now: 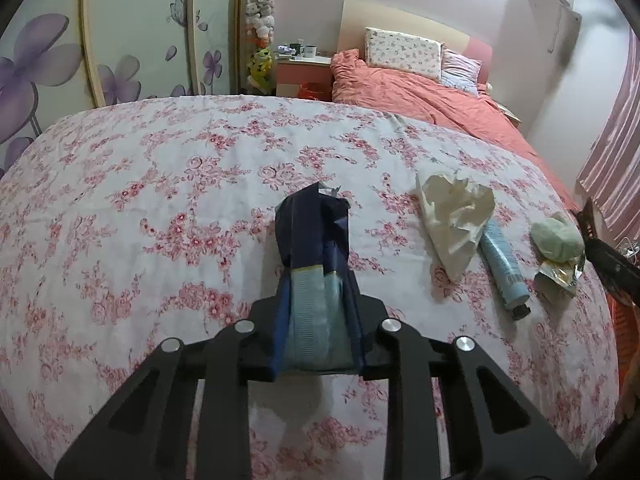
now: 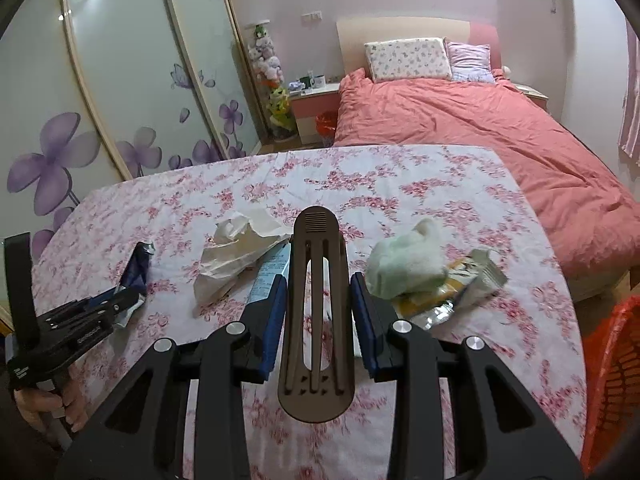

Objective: Collect trash
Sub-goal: 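Grasp the brown wooden comb with the right tool, then carry the tissue pack and comb to the basket and release both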

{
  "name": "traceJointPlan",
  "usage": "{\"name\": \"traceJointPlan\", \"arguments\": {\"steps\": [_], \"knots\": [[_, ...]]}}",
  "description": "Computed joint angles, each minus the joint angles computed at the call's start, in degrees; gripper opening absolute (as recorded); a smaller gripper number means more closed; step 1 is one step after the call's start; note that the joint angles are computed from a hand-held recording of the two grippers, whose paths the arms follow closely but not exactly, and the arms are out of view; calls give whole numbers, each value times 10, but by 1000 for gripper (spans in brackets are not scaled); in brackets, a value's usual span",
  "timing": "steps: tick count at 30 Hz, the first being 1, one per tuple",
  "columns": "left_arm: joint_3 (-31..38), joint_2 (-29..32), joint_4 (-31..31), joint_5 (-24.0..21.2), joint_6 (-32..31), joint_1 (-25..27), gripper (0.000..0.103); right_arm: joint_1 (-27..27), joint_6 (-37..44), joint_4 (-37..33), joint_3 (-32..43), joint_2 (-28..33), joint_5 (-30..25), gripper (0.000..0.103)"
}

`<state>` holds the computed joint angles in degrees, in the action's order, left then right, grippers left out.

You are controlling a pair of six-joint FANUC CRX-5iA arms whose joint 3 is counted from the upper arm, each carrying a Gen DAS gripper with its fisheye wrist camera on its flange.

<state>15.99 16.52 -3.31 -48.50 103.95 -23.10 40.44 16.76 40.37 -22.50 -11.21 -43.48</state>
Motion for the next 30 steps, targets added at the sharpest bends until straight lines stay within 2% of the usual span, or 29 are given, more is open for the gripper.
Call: {"name": "traceJointPlan", "arguments": {"steps": [8, 18, 24, 30], "knots": [[-38, -39, 29, 37, -21, -1, 23, 12, -32, 26, -23, -33, -17, 33], [-22, -61, 40, 52, -24, -37, 23, 26, -82, 74, -66, -94, -38, 33], [-3, -58, 71, 71, -54, -76, 23, 41, -130, 123, -102, -146, -84, 33], [8, -48, 119, 95, -97, -115, 23, 65, -179, 168, -141, -202, -153, 33]]}}
